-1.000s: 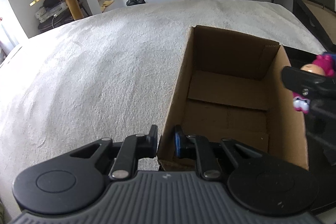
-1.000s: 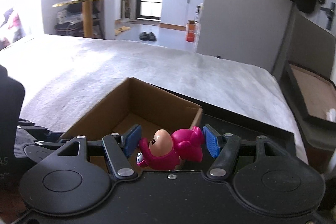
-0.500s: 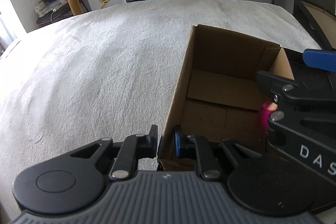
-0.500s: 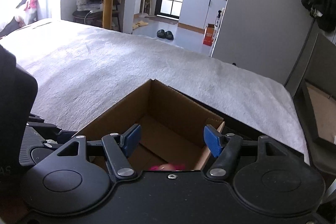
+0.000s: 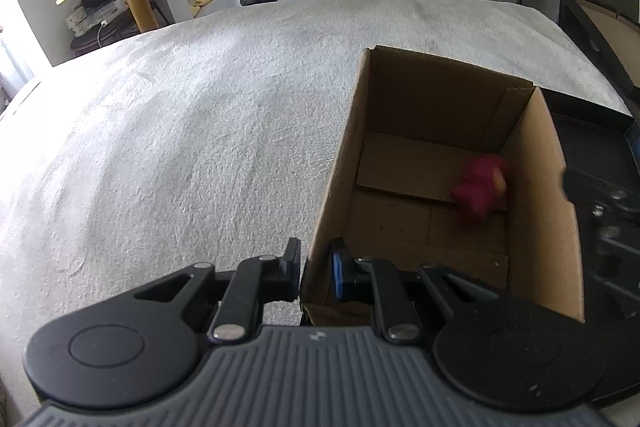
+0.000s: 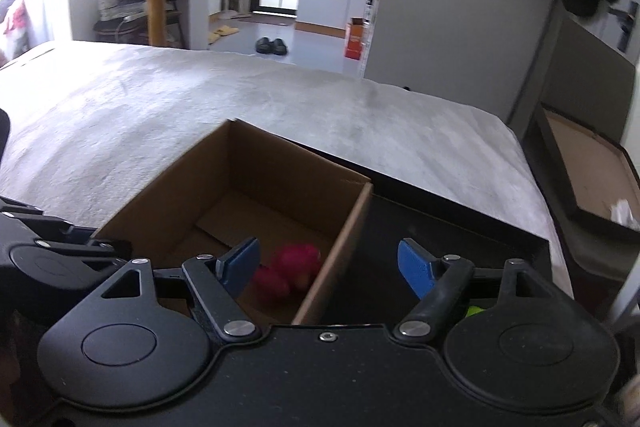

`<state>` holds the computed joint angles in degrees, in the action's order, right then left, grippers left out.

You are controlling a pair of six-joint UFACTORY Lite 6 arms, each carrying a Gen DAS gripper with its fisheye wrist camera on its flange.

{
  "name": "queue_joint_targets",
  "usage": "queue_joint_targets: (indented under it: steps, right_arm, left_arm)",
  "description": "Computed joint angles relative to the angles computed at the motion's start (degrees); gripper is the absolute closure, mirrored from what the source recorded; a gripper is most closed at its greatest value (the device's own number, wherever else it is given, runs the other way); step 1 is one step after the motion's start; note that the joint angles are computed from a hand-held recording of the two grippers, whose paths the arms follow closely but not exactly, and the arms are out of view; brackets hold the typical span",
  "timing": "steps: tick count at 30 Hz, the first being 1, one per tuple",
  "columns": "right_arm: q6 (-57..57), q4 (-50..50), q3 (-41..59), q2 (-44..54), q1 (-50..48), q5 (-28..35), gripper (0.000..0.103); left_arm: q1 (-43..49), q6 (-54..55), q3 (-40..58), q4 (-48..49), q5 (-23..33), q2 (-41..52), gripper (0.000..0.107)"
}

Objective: Organize rigid objects
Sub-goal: 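Carry the pink figure into the cardboard box and open the right gripper, then lower the right gripper onto the lavender cube toy and close it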

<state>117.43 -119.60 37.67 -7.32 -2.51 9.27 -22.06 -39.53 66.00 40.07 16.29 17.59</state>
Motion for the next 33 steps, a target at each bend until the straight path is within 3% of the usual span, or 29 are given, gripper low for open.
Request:
queue_joint_targets:
  steps: [5, 18, 33]
  right_arm:
    - [4.3, -3.37, -1.72, -0.79, -4.4, -0.49, 0.026]
    - [15.89, -12.32, -7.23, -3.25, -12.88, 0.24, 0.024]
    - [43.6, -40.84, -11.56, -3.15, -21.62, 0.13, 0.024]
  left_arm:
    - [-1.0, -5.63, -0.76, 5.83, 0.58, -0.21, 0.092]
    - [-2.6, -8.04, -0.01, 9.03, 3.1, 0.21, 0.092]
    - [-4.74, -11.87, 0.74, 13.28, 5.68, 1.28, 0.092]
